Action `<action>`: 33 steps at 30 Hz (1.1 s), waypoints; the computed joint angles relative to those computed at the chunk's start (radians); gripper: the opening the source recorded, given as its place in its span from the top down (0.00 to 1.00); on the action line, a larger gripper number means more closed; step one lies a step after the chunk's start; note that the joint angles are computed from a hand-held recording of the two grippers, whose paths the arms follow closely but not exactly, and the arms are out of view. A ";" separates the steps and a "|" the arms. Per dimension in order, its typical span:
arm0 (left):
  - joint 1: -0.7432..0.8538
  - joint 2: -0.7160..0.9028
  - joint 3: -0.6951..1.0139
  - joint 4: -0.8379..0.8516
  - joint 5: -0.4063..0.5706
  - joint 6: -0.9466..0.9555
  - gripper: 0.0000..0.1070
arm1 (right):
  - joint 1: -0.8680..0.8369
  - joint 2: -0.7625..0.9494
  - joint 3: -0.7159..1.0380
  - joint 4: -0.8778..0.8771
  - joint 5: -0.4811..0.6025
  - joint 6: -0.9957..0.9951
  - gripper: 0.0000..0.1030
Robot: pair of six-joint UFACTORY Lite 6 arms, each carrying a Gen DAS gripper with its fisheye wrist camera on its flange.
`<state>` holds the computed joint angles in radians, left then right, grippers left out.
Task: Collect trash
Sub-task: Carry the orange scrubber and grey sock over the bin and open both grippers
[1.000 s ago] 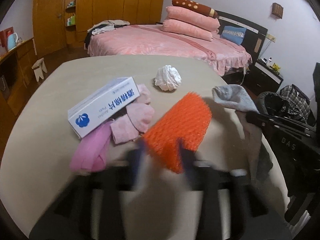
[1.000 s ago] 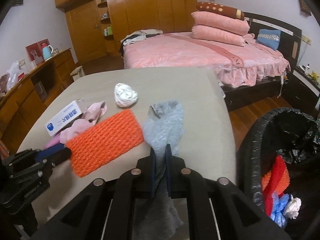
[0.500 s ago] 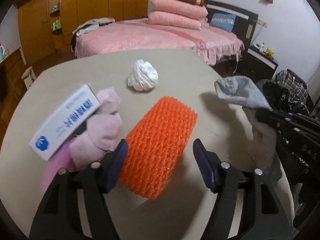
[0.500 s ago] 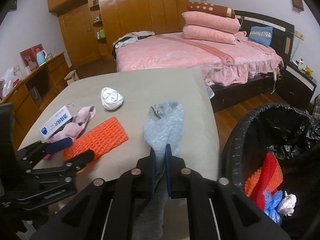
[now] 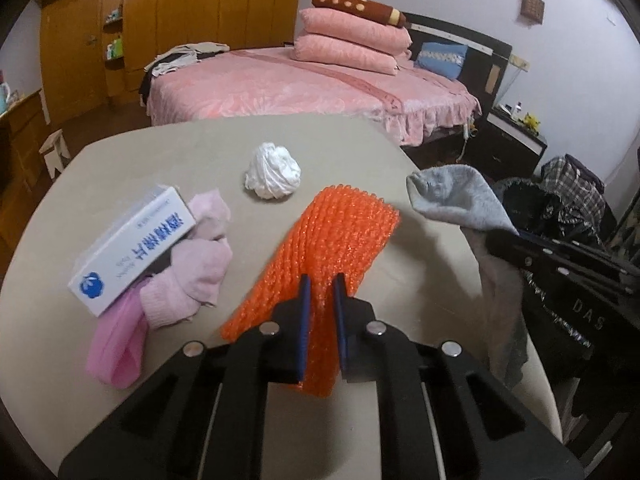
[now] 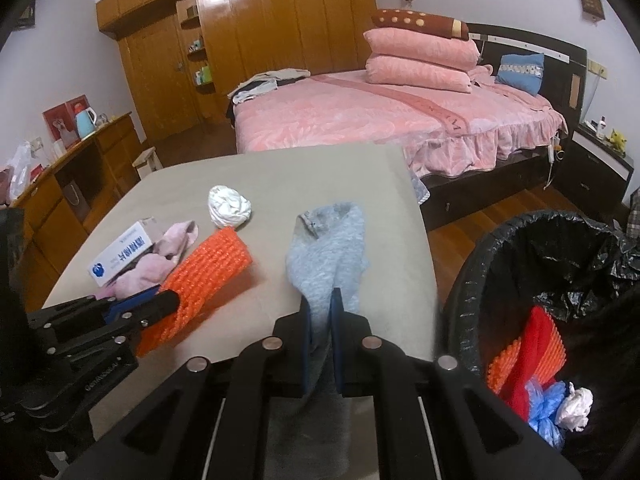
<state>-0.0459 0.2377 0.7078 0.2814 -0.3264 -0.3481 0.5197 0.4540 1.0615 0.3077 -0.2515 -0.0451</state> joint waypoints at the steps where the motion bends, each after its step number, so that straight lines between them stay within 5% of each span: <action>1: -0.004 -0.019 -0.008 -0.031 0.008 0.019 0.90 | 0.002 -0.010 -0.005 -0.003 0.001 0.002 0.91; 19: -0.088 -0.274 -0.069 -0.360 0.133 0.278 0.90 | -0.025 -0.236 -0.128 -0.006 0.037 -0.008 0.91; 33: -0.260 -0.350 -0.012 -0.961 0.174 0.815 0.90 | -0.142 -0.475 -0.253 -0.200 0.085 0.124 0.91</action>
